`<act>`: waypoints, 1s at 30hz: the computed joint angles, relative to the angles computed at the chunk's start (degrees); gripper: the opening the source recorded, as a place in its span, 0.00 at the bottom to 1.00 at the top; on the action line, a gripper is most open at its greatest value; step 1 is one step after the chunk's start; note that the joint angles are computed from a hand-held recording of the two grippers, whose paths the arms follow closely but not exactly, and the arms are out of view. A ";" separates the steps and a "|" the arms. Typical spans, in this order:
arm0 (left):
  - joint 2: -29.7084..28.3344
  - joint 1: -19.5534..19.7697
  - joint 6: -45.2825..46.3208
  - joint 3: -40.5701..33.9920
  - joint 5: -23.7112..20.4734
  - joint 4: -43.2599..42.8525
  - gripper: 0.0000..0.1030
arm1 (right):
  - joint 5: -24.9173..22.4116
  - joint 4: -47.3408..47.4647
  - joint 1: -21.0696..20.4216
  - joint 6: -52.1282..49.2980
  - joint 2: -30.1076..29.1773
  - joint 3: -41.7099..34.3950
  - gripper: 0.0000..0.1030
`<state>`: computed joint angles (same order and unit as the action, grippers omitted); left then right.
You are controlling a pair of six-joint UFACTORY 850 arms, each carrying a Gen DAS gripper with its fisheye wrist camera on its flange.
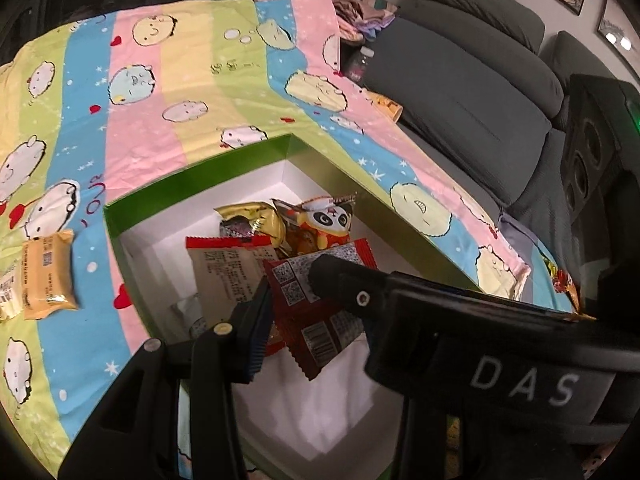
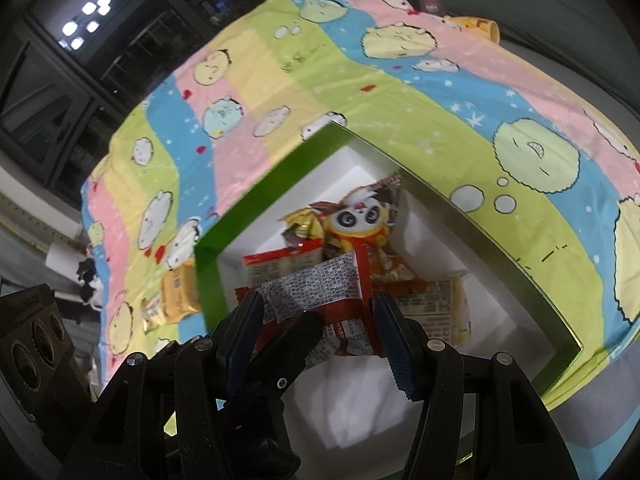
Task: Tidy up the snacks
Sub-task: 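Lift the red pack with the right gripper and lower it into the box, then open the right gripper to release the red pack in the box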
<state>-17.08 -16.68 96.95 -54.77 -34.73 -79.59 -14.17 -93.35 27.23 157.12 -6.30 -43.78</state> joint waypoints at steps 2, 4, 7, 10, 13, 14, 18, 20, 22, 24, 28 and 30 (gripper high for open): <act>-0.48 -0.34 -0.56 -0.27 0.24 0.39 0.41 | 0.37 2.94 -0.48 -2.50 -0.22 -0.01 0.59; -0.77 -0.63 -0.43 -0.28 0.69 0.34 0.41 | 0.87 5.08 -0.92 -4.44 -0.62 -0.19 0.59; -1.79 -1.12 -2.80 -0.99 1.13 2.14 0.41 | 1.50 12.53 -1.47 -11.81 -1.58 -0.91 0.59; -2.81 -1.18 -5.54 -1.81 0.77 3.96 0.41 | 2.08 20.09 -2.01 -18.95 -2.58 -1.62 0.59; -3.00 -1.27 -6.13 -1.84 0.81 4.03 0.41 | 2.21 22.26 -2.20 -20.58 -2.89 -1.79 0.59; -3.06 -1.32 -6.23 -1.82 0.83 4.17 0.41 | 2.04 23.78 -2.18 -22.08 -3.00 -1.90 0.59; -3.38 -1.27 -7.46 -1.91 0.44 5.02 0.42 | 1.64 29.85 -2.32 -28.05 -3.77 -2.59 0.61; -3.22 -1.11 -6.87 -1.69 0.20 4.47 0.41 | 1.02 31.83 -2.13 -29.89 -3.85 -2.81 0.61; -2.77 -0.77 -6.65 -1.37 0.13 4.12 0.41 | 0.47 31.21 -1.84 -29.87 -3.82 -3.07 0.61; -2.01 0.02 -6.15 -0.86 -0.28 3.29 0.42 | -1.17 29.73 -1.01 -28.97 -3.62 -3.47 0.61; 0.71 2.89 -2.01 0.93 -1.44 -0.36 0.50 | -6.91 20.98 1.65 -21.33 -3.05 -4.03 0.73; 1.82 4.78 -1.20 1.64 -2.52 -1.49 0.57 | -9.52 18.22 3.02 -19.60 -2.95 -4.40 0.74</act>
